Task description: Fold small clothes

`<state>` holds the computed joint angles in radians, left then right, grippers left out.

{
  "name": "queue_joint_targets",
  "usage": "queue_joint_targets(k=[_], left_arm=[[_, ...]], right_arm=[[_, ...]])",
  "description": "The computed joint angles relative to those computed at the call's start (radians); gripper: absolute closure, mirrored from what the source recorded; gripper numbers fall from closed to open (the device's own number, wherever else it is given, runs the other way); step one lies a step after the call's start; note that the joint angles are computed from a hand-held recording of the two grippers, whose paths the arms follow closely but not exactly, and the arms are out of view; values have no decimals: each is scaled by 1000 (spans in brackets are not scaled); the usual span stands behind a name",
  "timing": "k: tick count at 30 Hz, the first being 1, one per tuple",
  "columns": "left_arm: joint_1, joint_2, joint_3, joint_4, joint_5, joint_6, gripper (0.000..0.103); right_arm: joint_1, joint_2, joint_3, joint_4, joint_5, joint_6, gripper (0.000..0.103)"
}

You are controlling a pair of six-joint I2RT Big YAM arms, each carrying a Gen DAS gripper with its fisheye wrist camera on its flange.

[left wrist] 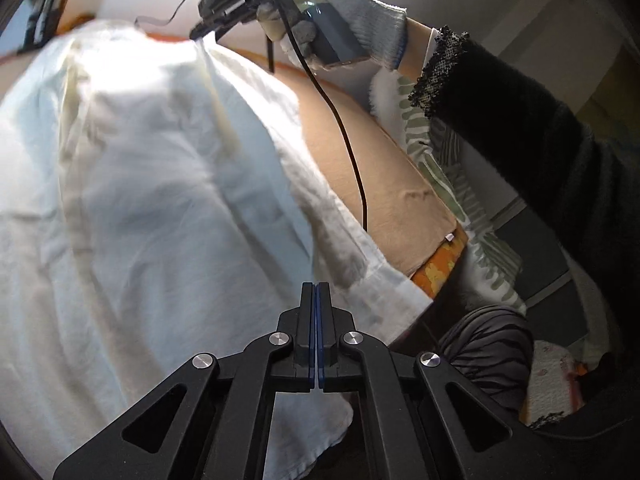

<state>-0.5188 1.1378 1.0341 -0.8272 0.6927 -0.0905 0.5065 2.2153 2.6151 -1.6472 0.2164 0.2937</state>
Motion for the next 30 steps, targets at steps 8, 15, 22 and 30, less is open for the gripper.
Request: queue_joint_targets(k=[8, 15, 22, 30], left_arm=[[-29, 9, 13, -1, -51, -16, 83], [-100, 9, 14, -12, -111, -19, 71], [-102, 35, -1, 2, -65, -72, 87], [-60, 12, -33, 59, -18, -144, 100]], right_arm=[[-9, -107, -192, 117, -95, 29, 87], [16, -462, -589, 287, -113, 102, 79], [115, -800, -1006, 350, -49, 293, 74], [277, -999, -1350, 404, -63, 585, 73]])
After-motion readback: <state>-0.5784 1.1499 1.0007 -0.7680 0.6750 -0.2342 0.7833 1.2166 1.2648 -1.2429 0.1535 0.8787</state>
